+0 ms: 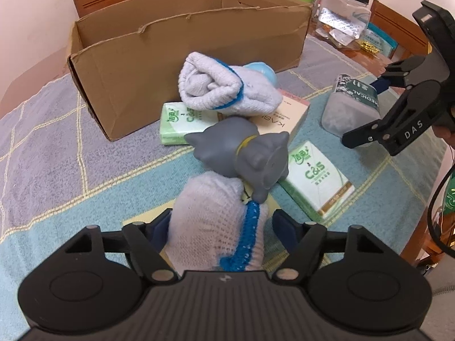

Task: Organize objects
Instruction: 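Grasp the white cotton-swab tub with the right tool while the left tool grasps the white sock, then carry the cotton-swab tub and white sock into the box and release both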

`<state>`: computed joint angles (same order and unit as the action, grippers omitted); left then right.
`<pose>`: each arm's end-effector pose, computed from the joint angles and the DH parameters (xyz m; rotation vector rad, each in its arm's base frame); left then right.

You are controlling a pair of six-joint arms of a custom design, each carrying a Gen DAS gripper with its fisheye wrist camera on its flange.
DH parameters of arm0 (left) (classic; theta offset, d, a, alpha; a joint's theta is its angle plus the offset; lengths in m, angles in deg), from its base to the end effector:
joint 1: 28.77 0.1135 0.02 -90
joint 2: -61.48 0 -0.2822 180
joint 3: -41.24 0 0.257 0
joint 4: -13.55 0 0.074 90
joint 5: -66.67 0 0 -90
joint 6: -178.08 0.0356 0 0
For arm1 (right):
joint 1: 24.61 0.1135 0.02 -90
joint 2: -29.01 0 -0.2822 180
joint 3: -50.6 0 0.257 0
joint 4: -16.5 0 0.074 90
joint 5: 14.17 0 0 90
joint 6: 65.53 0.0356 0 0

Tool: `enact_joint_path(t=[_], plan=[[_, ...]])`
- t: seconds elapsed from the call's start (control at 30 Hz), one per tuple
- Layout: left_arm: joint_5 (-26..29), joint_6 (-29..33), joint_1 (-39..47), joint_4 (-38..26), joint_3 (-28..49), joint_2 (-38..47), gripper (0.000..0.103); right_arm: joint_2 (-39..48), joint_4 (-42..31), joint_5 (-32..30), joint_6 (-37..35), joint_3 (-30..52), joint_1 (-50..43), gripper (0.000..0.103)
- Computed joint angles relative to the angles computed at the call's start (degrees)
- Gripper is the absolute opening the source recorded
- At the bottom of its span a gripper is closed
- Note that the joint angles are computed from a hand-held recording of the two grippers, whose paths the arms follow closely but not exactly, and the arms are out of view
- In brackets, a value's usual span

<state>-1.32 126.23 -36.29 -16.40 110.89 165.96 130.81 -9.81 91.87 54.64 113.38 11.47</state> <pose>0.3424 -0.0587 0.1431 1.1134 2.3525 -0.3341 0.2665 0.1820 0.1296 -0.0547 2.6323 0.0039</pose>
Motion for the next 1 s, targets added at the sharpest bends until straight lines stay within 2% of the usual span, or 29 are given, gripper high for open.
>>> enact_joint_path(t=[0.13, 0.3, 0.4, 0.6, 1.0], plan=[[-0.3, -0.7, 0.1, -0.5, 0.4, -0.1, 0.066, 0.8, -2.4, -0.9, -0.6, 2.1, -0.4, 0.103], [-0.3, -0.6, 0.7, -0.9, 0.2, -0.4, 0.064, 1.7, -3.6, -1.3, -1.5, 3.8, -0.4, 0.103], [-0.4, -1.0, 1.3, -1.1, -0.2, -0.8, 0.063, 1.8, -4.6, -1.1, -2.3, 4.9, 0.1, 0.095], [-1.4, -1.8, 3.1, -2.6, 0.0, -1.7, 0.062, 1.7, -7.0, -0.5, -2.0, 6.5, 0.7, 0.089], [-1.0, -5.0, 5.0, -11.2, 6.2, -3.9, 0.061, -1.5, -12.1, -1.8, -2.7, 9.2, -0.8, 0.087]])
